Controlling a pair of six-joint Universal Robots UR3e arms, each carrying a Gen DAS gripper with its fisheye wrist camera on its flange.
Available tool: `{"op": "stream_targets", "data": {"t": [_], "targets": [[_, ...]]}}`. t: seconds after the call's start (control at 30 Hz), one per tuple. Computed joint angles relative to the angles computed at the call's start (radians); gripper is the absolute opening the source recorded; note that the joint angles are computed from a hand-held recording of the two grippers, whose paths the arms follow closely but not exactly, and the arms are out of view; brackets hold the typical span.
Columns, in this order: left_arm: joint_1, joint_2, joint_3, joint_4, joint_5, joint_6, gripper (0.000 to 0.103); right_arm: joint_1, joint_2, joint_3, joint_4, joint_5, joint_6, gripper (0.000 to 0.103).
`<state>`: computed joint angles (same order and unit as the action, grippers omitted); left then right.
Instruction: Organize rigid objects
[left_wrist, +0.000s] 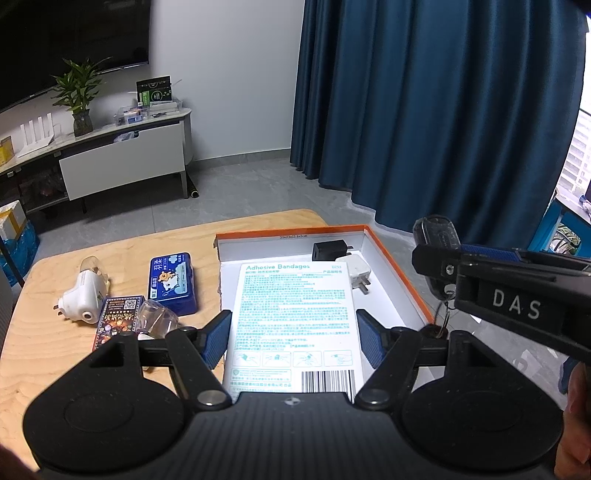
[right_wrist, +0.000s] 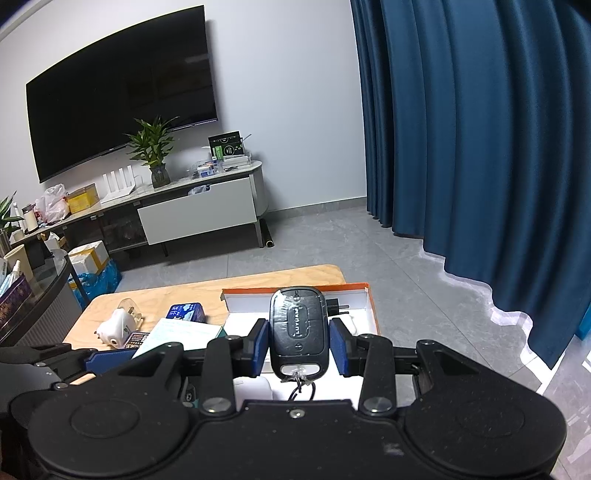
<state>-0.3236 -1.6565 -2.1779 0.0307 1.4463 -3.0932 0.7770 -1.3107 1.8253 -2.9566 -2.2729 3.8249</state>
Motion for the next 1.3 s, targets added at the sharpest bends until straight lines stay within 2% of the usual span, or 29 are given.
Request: {"op": "stream_targets", "data": {"t": [1.3], "targets": [[0.005, -0.008, -0.002, 0.006, -0.016, 0.012, 0.071, -0.005, 0.005, 0.011, -0.014, 0.005, -0.007, 0.044]]}}
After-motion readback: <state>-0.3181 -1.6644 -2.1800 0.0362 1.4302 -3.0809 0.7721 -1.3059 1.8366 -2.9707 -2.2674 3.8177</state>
